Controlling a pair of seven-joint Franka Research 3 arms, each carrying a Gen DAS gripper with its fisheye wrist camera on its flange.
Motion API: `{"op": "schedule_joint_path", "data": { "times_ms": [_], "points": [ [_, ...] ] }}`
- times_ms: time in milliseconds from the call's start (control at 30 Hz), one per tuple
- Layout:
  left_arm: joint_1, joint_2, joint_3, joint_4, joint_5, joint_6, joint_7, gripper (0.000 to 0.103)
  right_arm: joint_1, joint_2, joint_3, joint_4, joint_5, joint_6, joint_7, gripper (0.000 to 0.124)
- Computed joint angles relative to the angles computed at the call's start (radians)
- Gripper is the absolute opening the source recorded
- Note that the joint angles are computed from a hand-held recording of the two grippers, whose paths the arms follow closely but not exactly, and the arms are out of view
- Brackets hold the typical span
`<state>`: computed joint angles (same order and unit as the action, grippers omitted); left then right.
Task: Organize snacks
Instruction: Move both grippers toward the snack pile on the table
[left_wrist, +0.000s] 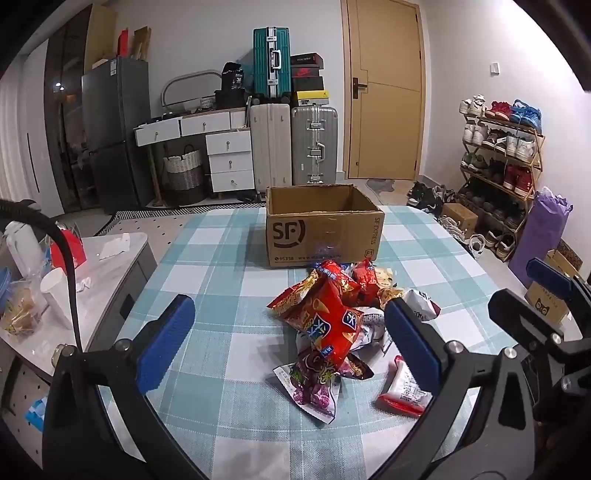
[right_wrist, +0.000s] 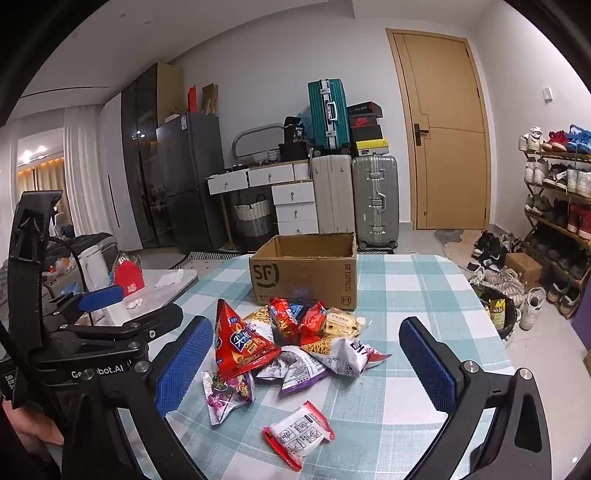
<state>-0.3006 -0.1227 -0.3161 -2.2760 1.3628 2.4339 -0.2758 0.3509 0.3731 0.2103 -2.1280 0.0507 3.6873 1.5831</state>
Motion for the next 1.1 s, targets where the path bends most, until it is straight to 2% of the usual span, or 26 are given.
{"op": "schedule_joint_path", "data": {
  "times_ms": [233,633,667,767,900,1000,1100],
  "points": [
    [-0.002,-0.002,0.0,-0.001,-0.006,-0.002,0.003,0.102,0.028,0.0,-0.02,0.003,0.04,0.01,-0.039,0.103],
    [-0.001,0.001,0.001,-0.001,-0.029,0.0,0.014,0.103,-0.007,0.008,-0.002,0.005,-0.002,0.006,-0.005,0.103],
    [-0.001,0.001,0.001,-0.001,-0.027,0.0,0.014,0.102,0.011,0.003,-0.013,0.005,0.021,-0.002,-0.023,0.103],
    [0.0,0.002,0.002,0.0,-0.028,0.0,0.015,0.103,0.006,0.001,-0.01,-0.002,0.023,0.005,-0.019,0.103],
    [0.0,0.002,0.003,-0.001,-0.026,0.009,0.01,0.102,-0.015,-0.001,0.002,0.0,0.0,-0.004,0.009,0.103],
    [0.002,0.004,0.003,0.001,-0.021,0.009,0.008,0.102,-0.054,0.007,0.027,-0.006,-0.071,0.021,0.059,0.103],
    [0.002,0.008,0.004,0.004,-0.024,0.01,0.008,0.103,-0.01,-0.002,-0.006,-0.011,-0.024,0.035,0.021,0.103]
  ]
}}
